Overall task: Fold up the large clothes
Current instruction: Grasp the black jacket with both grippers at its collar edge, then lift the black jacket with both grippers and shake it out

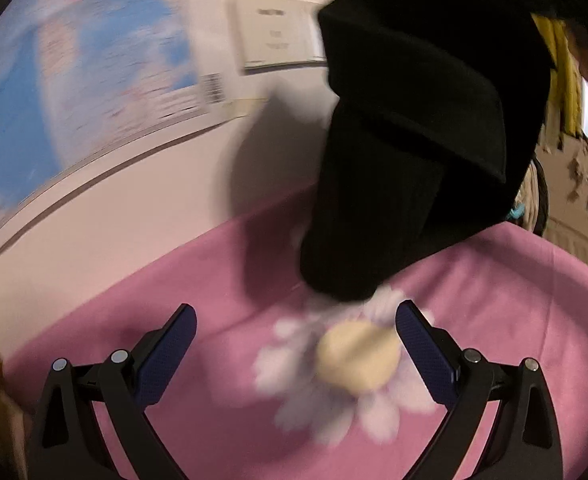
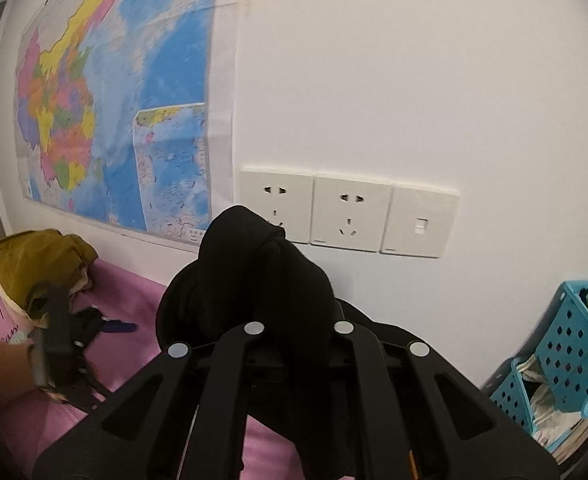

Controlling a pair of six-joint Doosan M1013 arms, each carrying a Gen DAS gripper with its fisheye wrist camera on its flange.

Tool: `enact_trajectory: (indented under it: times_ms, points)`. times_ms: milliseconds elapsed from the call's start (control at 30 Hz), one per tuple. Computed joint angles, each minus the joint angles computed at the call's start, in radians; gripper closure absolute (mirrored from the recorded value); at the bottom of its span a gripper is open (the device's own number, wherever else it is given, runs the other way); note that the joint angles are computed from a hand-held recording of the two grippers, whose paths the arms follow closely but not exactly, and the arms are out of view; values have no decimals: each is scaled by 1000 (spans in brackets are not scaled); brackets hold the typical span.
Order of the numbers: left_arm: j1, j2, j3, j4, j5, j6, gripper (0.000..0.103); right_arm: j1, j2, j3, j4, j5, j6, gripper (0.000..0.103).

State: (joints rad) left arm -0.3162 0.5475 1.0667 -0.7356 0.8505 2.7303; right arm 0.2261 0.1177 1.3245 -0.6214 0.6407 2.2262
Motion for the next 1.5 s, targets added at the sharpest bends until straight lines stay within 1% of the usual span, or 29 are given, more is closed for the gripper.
enact_trajectory:
  times_ms: [67,133,167,200,233,267,300,333,400,467,567,633,700,733,800,900,967,1033,1067,1100,1167,1200,1233,1267,1333,1367,1400,1467,1500]
  points:
    - [-16,7,-3,1,-31,16,7,-3,-3,5,4,-9,8,98]
    - [-23,24,-26,-14,-17,47,7,0,-6,12,-11,-16,26,98]
    - [-25,40,-50,-9,2,40,9,-2,-8,18,-13,-26,40,98]
    - [-28,49,-62,-8,4,40,14,-6,-12,23,-10,-34,48,98]
    - [-33,57,-71,1,5,44,30,-11,-17,31,-14,-43,57,98]
    - [-40,78,-110,52,51,6,63,-10,-19,35,-33,-41,71,98]
    - [-48,95,-143,90,86,-42,87,-13,-23,38,-46,-38,87,98]
    - [-53,105,-166,99,112,-73,96,-16,-26,39,-58,-31,98,98]
    - [-63,88,-151,77,43,-66,96,-13,-25,30,-139,5,138,99]
    - [-73,79,-168,58,33,-76,96,-19,-25,1,-167,56,145,99]
    - [-84,60,-196,-24,-22,-73,96,-24,-38,-37,-251,112,179,99]
    - [-86,64,-258,-65,-3,-105,96,-22,-57,-48,-318,132,210,99]
    - [-87,75,-320,-92,48,-126,96,-9,-75,-62,-385,162,224,100]
    - [-92,69,-333,-95,44,-132,96,-1,-87,-67,-411,171,228,100]
    - [-94,45,-318,-123,4,-123,96,18,-102,-78,-465,198,225,100]
    - [-75,13,-317,-209,-5,-112,96,62,-138,-79,-560,230,240,100]
    - [-56,-25,-283,-288,-41,-62,96,103,-172,-69,-631,240,263,100]
    - [-26,-65,-250,-385,-50,-17,96,158,-205,-55,-698,250,270,100]
    - [-8,-99,-212,-438,-70,32,96,180,-212,-54,-717,257,264,100]
    - [11,-132,-171,-509,-84,103,96,215,-224,-49,-750,275,267,100]
    - [60,-198,-92,-639,-88,222,96,268,-254,-26,-785,274,301,100]
    - [69,-231,-55,-688,-99,278,96,297,-265,-16,-800,274,313,100]
    - [92,-260,-21,-729,-99,322,95,324,-275,-5,-817,276,320,100]
    - [103,-297,15,-757,-114,365,95,354,-291,16,-829,258,344,100]
    - [146,-366,92,-791,-107,427,95,403,-309,45,-823,239,362,100]
    - [171,-416,153,-803,-108,473,95,425,-319,62,-829,228,374,100]
    - [194,-444,187,-804,-107,497,95,438,-325,73,-820,212,380,100]
    - [214,-489,241,-754,-145,503,95,469,-339,100,-798,163,380,100]
    - [226,-518,271,-710,-166,495,95,474,-345,111,-780,136,378,100]
